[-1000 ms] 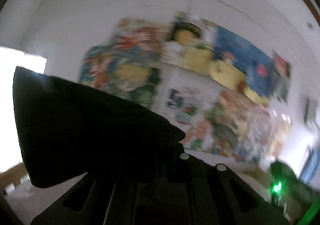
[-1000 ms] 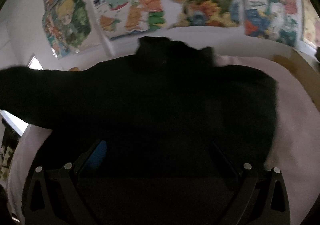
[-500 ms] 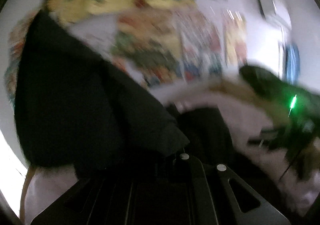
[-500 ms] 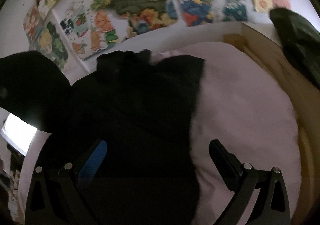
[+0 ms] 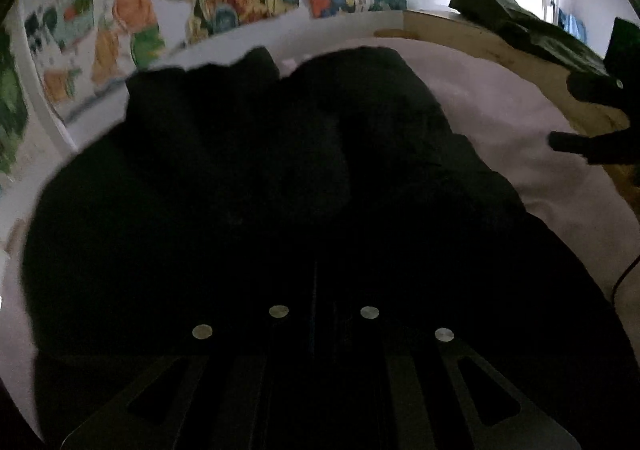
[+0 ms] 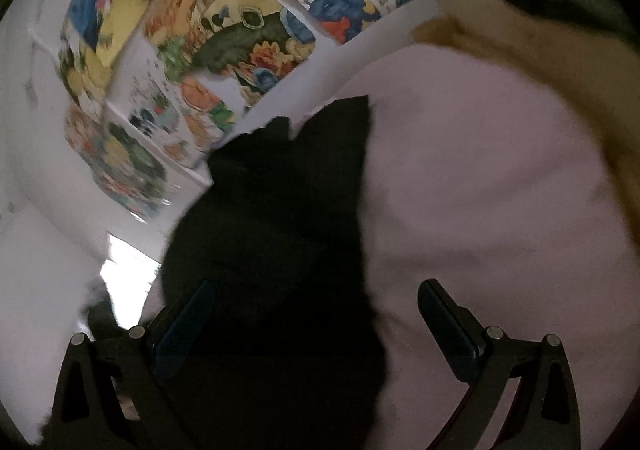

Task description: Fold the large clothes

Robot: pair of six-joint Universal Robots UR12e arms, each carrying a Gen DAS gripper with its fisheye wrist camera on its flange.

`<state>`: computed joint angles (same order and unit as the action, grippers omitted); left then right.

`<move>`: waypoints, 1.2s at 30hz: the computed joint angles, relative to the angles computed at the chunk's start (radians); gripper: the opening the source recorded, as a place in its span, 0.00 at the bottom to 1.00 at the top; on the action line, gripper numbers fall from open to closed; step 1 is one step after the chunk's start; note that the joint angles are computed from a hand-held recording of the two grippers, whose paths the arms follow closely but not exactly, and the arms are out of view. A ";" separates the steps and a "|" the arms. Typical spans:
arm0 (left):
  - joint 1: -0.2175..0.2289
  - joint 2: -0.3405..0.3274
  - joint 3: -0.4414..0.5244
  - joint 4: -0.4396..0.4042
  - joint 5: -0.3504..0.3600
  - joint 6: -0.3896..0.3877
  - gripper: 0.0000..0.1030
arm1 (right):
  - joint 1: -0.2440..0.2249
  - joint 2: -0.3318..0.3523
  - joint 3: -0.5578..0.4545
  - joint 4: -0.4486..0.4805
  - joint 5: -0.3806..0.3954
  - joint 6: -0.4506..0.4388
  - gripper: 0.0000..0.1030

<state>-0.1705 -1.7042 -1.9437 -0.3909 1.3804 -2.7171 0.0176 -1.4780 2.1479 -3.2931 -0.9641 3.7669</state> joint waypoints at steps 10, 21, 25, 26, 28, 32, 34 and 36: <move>0.092 0.042 0.000 -0.190 -0.316 0.097 0.41 | 0.066 0.070 -0.107 0.165 -0.010 -0.074 0.78; 0.161 0.118 -0.056 -0.095 -0.432 0.001 0.68 | 0.106 0.074 -0.130 0.227 -0.179 -0.139 0.06; 0.181 0.118 -0.059 0.083 -0.257 -0.252 0.68 | 0.136 0.056 -0.147 0.183 -0.328 -0.183 0.04; 0.184 0.115 -0.056 0.108 -0.213 -0.298 0.69 | 0.140 0.052 -0.151 0.171 -0.364 -0.181 0.04; 0.187 0.101 -0.040 0.126 -0.074 -0.402 0.71 | 0.161 0.049 -0.167 0.176 -0.483 -0.199 0.02; 0.204 0.073 -0.018 0.110 0.056 -0.465 0.72 | 0.184 0.062 -0.189 0.209 -0.615 -0.249 0.02; 0.208 0.050 -0.001 0.099 0.117 -0.456 0.72 | 0.200 0.068 -0.191 0.194 -0.667 -0.282 0.02; 0.214 0.041 0.000 0.106 0.148 -0.447 0.72 | 0.213 0.072 -0.187 0.144 -0.664 -0.343 0.02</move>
